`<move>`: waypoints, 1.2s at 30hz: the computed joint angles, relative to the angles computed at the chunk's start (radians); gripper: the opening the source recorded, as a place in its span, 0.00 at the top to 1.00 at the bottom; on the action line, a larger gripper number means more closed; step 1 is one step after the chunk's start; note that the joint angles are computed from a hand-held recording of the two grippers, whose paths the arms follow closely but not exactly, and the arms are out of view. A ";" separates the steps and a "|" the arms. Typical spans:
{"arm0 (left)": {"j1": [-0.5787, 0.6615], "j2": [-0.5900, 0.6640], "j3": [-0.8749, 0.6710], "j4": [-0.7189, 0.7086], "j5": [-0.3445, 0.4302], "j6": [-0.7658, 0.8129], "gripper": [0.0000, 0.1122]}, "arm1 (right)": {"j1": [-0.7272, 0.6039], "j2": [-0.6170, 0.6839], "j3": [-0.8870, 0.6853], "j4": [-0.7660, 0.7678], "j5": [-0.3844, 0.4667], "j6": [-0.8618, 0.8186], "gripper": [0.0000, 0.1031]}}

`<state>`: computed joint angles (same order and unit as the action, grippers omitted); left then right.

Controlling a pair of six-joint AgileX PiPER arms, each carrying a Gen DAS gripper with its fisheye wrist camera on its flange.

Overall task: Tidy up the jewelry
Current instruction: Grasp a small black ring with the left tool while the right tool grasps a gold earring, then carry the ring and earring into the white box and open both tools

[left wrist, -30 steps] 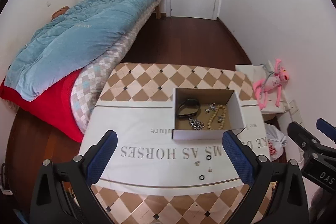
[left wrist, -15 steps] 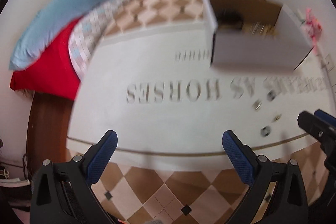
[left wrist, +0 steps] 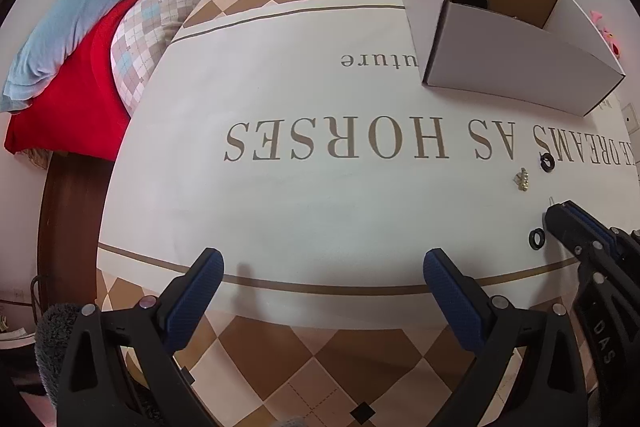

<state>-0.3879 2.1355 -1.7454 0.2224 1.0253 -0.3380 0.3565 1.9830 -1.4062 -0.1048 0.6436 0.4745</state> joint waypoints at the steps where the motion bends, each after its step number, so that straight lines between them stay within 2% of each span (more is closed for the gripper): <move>1: -0.002 -0.003 0.001 -0.003 0.001 0.003 0.09 | -0.006 -0.008 0.011 0.009 -0.010 -0.003 0.92; 4: -0.020 -0.019 0.005 -0.034 -0.013 0.020 0.10 | -0.045 -0.062 0.062 0.055 -0.038 -0.023 0.92; 11: -0.084 0.011 -0.039 -0.201 -0.026 0.116 0.10 | -0.136 -0.195 0.202 0.043 -0.047 0.009 0.92; 16: -0.151 0.032 -0.061 -0.183 -0.038 0.077 0.11 | -0.188 -0.220 0.268 0.038 -0.066 0.027 0.92; 18: -0.174 0.043 -0.074 -0.155 -0.033 0.050 0.31 | -0.198 -0.225 0.283 0.021 -0.073 0.047 0.92; 20: -0.174 0.062 -0.095 -0.142 -0.027 0.048 0.34 | -0.211 -0.230 0.296 0.022 -0.082 0.049 0.92; 25: -0.188 0.085 -0.142 -0.127 -0.026 0.031 0.53 | -0.226 -0.234 0.312 0.023 -0.095 0.054 0.92; 27: -0.187 0.095 -0.161 -0.124 -0.028 0.035 0.73 | -0.228 -0.235 0.311 0.026 -0.096 0.053 0.92; 28: -0.183 0.094 -0.160 -0.129 -0.031 0.044 0.77 | -0.229 -0.236 0.311 0.026 -0.097 0.054 0.92; 30: -0.182 0.100 -0.174 -0.138 -0.025 0.051 0.91 | -0.230 -0.237 0.312 0.020 -0.098 0.062 0.91; 36: -0.166 0.063 -0.111 -0.172 -0.057 0.081 0.91 | -0.232 -0.256 0.311 0.023 -0.101 0.071 0.91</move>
